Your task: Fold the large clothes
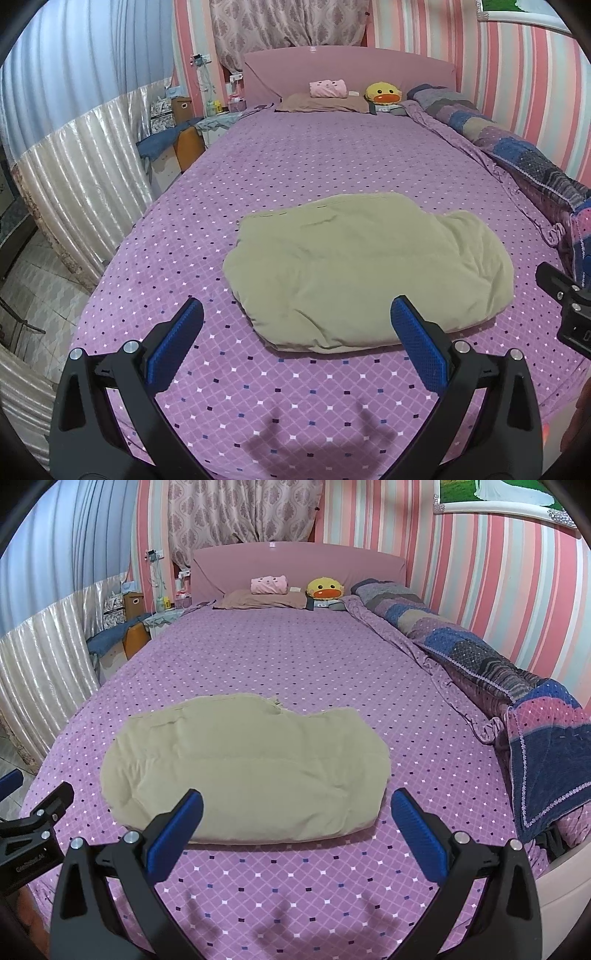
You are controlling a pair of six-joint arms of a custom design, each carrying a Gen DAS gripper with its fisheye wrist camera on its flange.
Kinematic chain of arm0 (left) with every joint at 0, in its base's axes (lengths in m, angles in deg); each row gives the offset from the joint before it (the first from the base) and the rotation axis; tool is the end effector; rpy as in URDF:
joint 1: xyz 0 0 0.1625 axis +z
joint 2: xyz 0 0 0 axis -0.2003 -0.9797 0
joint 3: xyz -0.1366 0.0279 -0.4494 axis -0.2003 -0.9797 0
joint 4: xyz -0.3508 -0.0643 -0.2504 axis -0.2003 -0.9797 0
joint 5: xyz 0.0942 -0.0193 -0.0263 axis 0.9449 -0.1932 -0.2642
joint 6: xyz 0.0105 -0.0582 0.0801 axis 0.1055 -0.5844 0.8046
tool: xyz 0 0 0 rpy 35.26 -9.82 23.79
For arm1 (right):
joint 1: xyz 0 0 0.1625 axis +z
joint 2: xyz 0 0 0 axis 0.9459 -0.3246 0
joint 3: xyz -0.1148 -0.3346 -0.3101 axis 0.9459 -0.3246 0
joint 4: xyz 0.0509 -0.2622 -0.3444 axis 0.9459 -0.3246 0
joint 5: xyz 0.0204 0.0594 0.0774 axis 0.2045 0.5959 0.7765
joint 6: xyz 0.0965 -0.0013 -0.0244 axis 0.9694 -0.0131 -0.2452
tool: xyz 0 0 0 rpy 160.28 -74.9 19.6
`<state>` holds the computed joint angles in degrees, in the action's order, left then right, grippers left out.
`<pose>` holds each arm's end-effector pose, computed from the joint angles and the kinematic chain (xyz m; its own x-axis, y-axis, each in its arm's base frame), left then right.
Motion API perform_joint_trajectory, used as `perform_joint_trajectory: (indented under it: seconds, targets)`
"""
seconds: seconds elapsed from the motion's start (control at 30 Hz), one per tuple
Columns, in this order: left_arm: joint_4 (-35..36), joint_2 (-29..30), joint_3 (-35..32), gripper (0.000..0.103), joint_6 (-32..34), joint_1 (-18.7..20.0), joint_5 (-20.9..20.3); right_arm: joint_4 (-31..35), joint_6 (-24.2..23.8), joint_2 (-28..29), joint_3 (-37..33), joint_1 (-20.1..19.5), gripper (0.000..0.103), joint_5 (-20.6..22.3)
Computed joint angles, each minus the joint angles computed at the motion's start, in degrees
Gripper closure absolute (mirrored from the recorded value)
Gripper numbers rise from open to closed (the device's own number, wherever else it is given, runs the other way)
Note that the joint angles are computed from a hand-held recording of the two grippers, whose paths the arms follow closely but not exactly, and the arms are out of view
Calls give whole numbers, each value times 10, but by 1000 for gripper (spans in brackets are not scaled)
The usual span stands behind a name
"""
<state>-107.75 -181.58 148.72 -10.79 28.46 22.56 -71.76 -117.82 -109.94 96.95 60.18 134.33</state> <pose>-0.2532 -0.3026 0.4856 -0.6521 0.1140 -0.7495 0.6031 0.6769 -0.4219 0.3031 -0.2828 0.2298 -0.6636 0.1713 0.7282 -0.5055 0.6149 -0.6053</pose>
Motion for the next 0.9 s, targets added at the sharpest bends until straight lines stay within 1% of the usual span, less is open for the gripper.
perform_joint_trajectory:
  seconds: [0.33, 0.77, 0.9]
  targets:
    - [0, 0, -2, 3, 4, 1, 0, -1, -3, -5, 3, 2, 2, 4]
    - [13, -4, 2, 3, -9, -15, 4, 0, -1, -6, 2, 2, 2, 6]
    - [-3, -9, 2, 3, 5, -14, -2, -1, -2, -5, 2, 2, 2, 8]
